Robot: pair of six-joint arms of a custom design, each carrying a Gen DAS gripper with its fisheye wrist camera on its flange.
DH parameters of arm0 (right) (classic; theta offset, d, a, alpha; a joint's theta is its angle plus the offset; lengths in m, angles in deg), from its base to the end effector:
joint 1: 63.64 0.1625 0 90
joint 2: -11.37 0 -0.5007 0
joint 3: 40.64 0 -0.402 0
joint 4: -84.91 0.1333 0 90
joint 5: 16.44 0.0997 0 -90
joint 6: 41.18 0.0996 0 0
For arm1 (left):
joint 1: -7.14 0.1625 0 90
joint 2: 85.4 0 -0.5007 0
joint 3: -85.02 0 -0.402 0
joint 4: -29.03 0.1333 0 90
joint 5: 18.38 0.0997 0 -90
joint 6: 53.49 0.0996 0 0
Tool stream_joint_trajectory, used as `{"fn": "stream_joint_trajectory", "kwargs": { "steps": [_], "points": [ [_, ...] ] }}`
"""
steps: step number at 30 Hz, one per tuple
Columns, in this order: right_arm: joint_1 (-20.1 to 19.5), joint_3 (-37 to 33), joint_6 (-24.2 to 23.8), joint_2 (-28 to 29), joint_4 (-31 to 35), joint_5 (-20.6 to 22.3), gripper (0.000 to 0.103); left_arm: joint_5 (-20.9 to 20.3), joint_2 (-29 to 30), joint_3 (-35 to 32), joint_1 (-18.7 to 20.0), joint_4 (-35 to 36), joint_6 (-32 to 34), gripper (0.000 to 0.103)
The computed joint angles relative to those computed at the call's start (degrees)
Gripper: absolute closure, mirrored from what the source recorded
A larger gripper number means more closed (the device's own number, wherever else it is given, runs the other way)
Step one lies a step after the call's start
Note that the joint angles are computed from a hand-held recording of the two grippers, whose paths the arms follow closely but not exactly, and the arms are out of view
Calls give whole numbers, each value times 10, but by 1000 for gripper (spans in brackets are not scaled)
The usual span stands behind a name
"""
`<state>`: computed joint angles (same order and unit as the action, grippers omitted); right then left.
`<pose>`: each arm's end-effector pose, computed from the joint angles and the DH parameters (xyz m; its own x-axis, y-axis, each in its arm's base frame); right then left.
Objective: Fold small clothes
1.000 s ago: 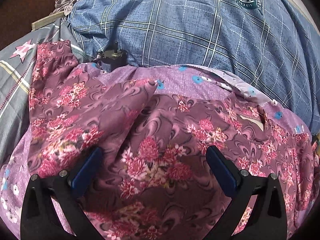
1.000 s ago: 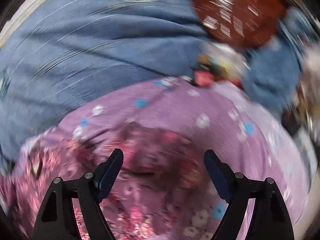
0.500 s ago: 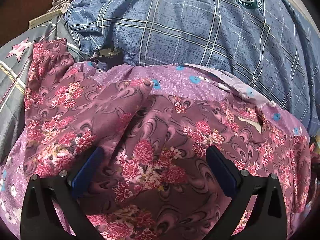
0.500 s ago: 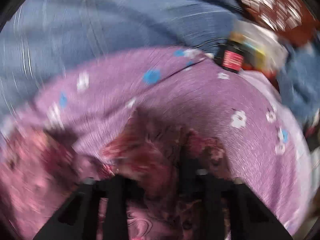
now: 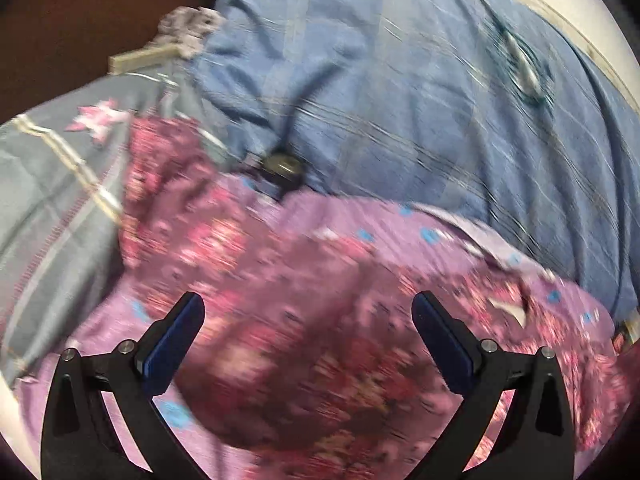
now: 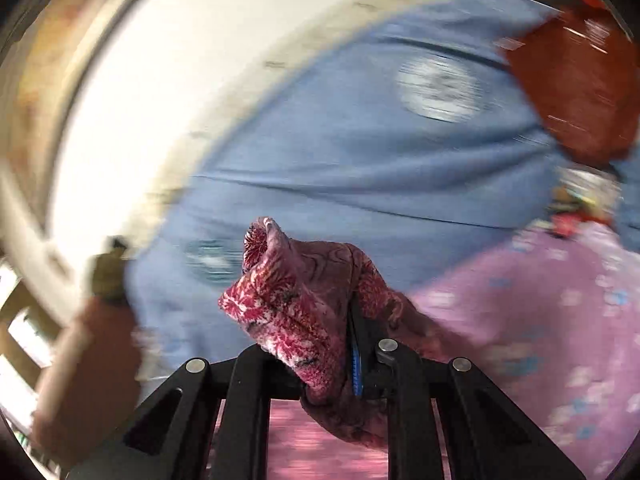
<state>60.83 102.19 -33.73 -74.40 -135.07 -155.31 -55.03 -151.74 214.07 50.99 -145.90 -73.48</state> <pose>0.2447 -0.2534 0.4005 -0.9633 0.2508 0.0954 -0.0417 0.2114 -0.9765 -0.2129 -0.5002 0.2465 -0.8225 -0.0122 -0.5687 0.4112 0.6780 -0.6093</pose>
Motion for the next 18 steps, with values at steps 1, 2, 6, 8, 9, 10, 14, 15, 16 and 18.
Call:
{"fn": "stream_joint_trajectory", "kwargs": {
  "steps": [1, 2, 6, 8, 9, 10, 14, 15, 16, 18],
  "points": [
    [17, -14, -8, 23, -9, 16, 88, 9, -6, 0, 3, -6, 1, 0],
    [24, -25, -15, 43, -15, 34, 87, 19, -12, 0, 6, -14, 5, 0],
    [18, -55, 0, 123, -17, 122, 87, 68, -36, -4, 24, -47, 30, 0],
    [-6, -69, 10, 177, -20, 174, 87, 81, -45, -5, 35, -60, 38, 0],
    [-10, -75, 15, 196, -20, 183, 87, 89, -52, -7, 41, -58, 37, 0],
    [-23, -84, 26, 223, -16, 200, 86, 98, -59, -9, 48, -52, 31, 0],
    [-68, -123, 59, 326, -4, 229, 81, 104, -81, -14, 68, -40, 13, 0],
    [-76, -134, 67, 350, 6, 223, 80, 102, -85, -16, 72, -39, 13, 0],
    [-80, -150, 82, 376, 24, 215, 73, 103, -88, -16, 73, -33, 11, 0],
    [-93, -168, 107, 407, 63, 215, 50, 108, -90, -20, 77, -29, 17, 0]
  ]
}}
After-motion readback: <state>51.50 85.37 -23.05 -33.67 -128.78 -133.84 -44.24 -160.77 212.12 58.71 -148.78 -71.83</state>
